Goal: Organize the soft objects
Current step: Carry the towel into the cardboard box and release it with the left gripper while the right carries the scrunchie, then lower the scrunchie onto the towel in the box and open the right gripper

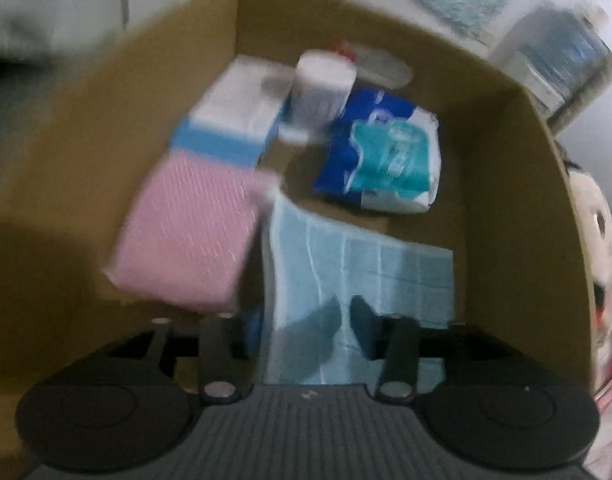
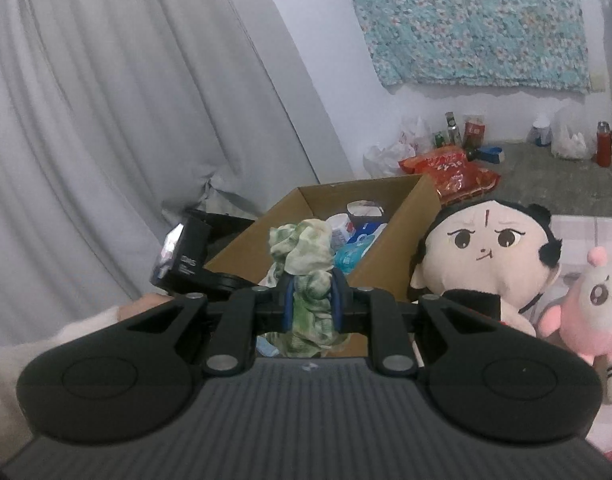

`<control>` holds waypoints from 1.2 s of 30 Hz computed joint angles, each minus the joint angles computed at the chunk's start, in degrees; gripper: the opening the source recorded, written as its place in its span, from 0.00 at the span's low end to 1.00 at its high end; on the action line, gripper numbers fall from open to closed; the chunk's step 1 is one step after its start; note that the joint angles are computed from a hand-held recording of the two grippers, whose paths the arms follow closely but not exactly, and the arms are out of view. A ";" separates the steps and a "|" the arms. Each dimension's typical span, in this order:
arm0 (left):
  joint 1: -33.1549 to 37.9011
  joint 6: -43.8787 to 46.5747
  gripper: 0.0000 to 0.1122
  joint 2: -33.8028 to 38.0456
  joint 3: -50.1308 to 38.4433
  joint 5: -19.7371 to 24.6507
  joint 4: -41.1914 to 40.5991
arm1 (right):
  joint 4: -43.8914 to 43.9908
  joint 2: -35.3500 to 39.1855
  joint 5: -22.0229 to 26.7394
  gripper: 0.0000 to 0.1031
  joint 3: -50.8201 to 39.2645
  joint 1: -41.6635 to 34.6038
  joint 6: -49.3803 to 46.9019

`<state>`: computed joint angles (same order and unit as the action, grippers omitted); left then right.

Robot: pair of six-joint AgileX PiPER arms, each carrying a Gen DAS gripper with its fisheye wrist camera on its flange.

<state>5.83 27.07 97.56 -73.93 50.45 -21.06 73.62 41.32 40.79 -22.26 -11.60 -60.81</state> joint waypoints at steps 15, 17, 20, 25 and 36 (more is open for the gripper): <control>-9.57 3.09 0.17 11.06 -12.03 3.89 9.01 | 3.80 3.21 0.30 0.18 0.92 -0.05 -4.35; -9.69 1.22 0.15 12.39 -12.99 2.78 9.19 | 4.99 4.17 -0.13 0.18 1.04 -0.15 -6.02; -10.91 -2.12 0.14 13.14 -13.64 0.74 11.26 | 6.98 5.72 0.34 0.18 1.71 -1.05 -9.08; -11.93 -6.09 0.11 14.21 -14.04 -2.95 12.65 | 8.49 7.25 -0.93 0.18 2.21 0.31 -10.76; -7.46 1.14 0.10 9.03 -12.07 -5.29 2.58 | 8.42 14.65 -10.96 0.18 -5.06 13.72 -7.47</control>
<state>-1.62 28.21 106.58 -86.01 45.16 -18.48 82.03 55.97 29.84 -27.32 2.12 -68.27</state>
